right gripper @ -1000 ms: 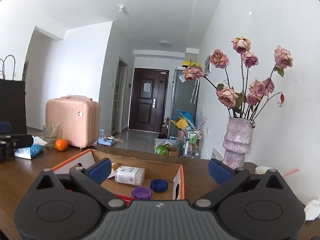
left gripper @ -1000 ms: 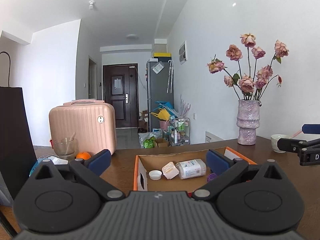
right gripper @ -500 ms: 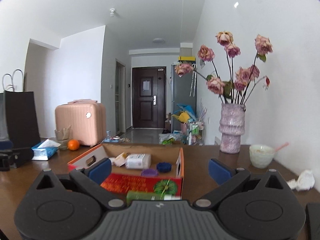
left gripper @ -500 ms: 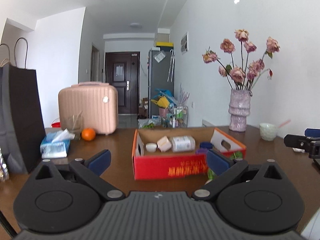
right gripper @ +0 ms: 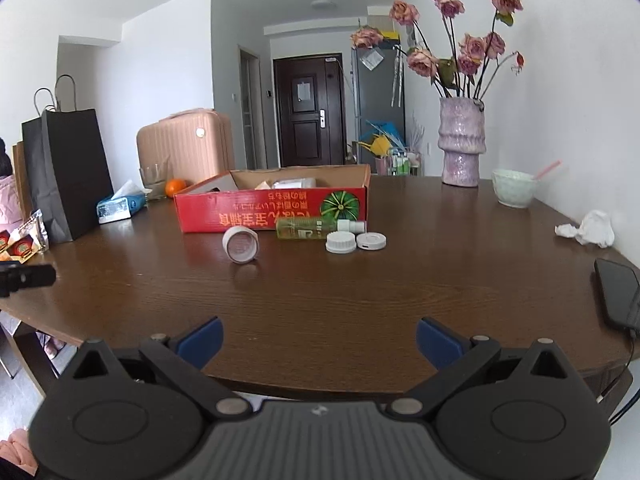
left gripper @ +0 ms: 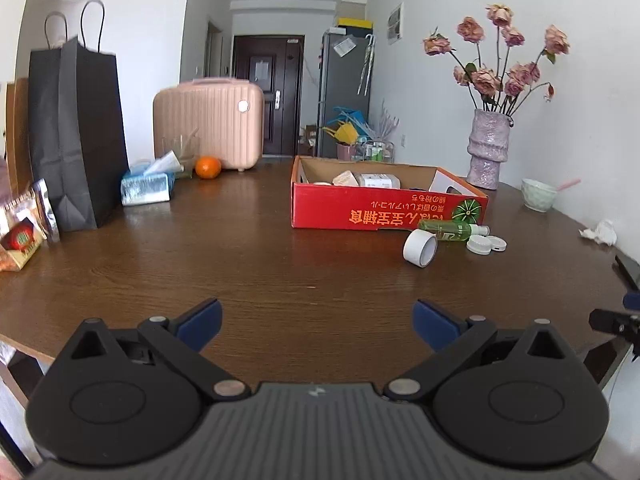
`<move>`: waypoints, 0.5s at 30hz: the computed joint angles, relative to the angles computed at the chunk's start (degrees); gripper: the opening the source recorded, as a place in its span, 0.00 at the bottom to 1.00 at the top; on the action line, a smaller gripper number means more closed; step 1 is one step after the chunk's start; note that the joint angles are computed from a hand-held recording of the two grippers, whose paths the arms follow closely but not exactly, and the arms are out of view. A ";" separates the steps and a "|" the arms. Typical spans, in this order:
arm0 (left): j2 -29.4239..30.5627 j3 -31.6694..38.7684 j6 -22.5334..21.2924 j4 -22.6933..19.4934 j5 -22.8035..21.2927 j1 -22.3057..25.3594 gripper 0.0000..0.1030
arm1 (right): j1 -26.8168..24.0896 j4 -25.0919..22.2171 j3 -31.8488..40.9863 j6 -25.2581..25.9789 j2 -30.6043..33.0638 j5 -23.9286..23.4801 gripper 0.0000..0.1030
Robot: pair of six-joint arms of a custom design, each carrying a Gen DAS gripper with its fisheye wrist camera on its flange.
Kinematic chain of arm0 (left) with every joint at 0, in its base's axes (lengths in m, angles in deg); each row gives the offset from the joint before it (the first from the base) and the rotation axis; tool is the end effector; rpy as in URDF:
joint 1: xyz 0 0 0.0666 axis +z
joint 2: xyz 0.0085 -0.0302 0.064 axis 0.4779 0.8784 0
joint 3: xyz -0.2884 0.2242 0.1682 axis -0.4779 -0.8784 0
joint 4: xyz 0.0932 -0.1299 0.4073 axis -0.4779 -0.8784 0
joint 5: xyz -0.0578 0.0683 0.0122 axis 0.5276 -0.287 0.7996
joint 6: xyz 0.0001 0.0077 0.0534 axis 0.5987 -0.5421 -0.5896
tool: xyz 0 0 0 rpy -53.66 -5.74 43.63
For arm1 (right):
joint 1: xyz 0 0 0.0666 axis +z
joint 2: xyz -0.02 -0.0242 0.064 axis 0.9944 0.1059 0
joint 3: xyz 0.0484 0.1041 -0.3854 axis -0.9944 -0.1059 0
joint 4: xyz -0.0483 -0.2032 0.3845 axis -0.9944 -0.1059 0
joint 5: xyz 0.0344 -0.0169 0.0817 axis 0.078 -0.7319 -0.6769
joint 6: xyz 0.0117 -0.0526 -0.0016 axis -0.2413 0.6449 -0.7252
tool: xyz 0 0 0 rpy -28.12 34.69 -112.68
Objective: Organize rigid objects
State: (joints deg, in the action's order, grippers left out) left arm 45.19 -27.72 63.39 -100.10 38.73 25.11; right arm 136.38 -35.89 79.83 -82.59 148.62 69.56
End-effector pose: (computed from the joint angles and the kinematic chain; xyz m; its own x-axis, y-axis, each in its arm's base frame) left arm 0.4084 -0.0417 0.4342 -0.3982 0.1987 -0.8955 0.5454 0.8362 -0.0570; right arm 0.2590 0.2858 0.3889 -0.3641 0.2358 -0.9010 0.3791 0.9212 0.0879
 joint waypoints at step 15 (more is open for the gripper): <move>11.90 8.66 -3.21 -3.18 -3.84 -10.00 1.00 | -11.42 7.46 -1.16 8.46 -0.41 -10.13 0.91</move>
State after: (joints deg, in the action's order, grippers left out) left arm 57.09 -19.06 60.18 -103.29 34.90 15.12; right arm 124.96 -28.44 78.67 -74.13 148.21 59.44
